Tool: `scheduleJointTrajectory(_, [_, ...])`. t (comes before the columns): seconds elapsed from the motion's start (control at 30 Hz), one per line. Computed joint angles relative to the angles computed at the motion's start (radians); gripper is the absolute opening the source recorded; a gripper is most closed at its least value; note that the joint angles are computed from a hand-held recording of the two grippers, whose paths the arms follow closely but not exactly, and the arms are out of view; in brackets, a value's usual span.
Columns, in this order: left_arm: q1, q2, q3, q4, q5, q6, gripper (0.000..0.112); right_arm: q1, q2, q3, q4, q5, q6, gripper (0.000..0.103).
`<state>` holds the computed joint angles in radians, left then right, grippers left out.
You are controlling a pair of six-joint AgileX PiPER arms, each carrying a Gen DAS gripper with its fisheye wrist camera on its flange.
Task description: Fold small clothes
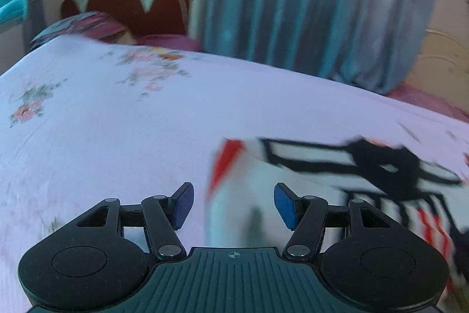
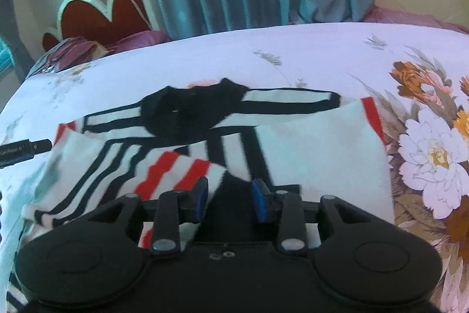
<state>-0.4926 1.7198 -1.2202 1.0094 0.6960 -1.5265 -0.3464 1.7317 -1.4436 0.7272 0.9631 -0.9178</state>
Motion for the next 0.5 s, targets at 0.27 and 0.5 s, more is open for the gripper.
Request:
scheduleJointTrajectory(0.27, [-0.177, -0.031, 0.142, 0.035, 0.074, -0.055, 0.06, 0.027, -0.064, 0.132, -0.06, -0.084, -0.092, 0.032])
scheduleJointTrajectory(0.5, [-0.221, -0.039, 0.099, 0.015, 0.168, -0.065, 0.06, -0.009, -0.075, 0.123, -0.065, -0.059, -0.097, 0.035])
